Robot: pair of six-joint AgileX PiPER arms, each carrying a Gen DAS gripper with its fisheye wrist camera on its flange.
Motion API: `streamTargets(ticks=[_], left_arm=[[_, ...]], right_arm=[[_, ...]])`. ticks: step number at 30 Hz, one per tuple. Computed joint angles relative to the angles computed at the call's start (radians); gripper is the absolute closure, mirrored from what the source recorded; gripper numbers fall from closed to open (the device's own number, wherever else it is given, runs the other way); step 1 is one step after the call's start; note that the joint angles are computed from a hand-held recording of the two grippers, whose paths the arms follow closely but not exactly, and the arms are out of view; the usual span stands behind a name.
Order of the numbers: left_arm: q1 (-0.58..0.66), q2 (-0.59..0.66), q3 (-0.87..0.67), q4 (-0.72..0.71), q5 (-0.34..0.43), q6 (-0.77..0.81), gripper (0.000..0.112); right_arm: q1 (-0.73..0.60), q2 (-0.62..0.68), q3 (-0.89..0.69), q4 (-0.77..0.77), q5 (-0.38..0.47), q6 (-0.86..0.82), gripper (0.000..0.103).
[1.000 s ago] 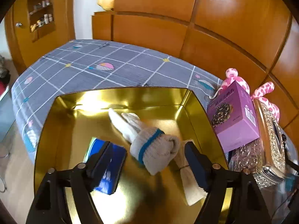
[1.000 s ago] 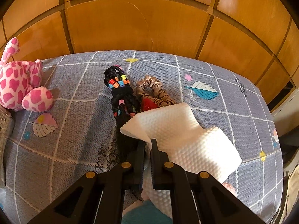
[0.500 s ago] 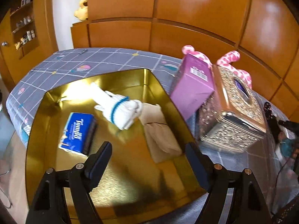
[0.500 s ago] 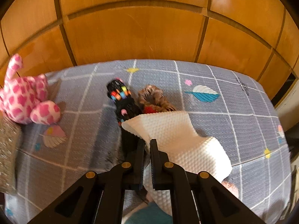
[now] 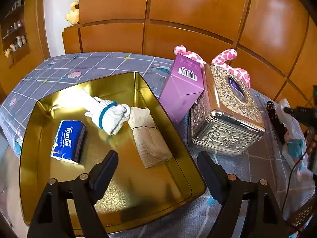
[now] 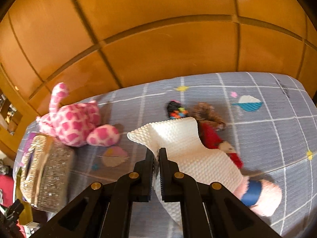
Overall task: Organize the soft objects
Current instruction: 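Carry the white towel to the gold tray and lower it with the right gripper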
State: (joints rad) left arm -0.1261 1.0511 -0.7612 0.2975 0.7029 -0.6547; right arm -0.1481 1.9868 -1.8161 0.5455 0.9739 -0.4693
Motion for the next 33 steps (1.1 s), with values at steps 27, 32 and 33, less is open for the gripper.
streamTargets(ticks=[27,32,33], left_arm=[[0.307,-0.188,0.094,-0.238,0.037,0.301,0.03],[0.431,-0.202,0.12,-0.318,0.045,0.404,0.03],[0.45,-0.202,0.123,-0.328,0.044,0.417,0.03]], right_arm=[[0.613,0.121,-0.516,-0.036,0.154,0.21,0.099],[0.763,0.152,-0.515,-0.049,0.151,0.207,0.099],[0.784,0.154,-0.506,-0.053,0.148,0.206,0.099]])
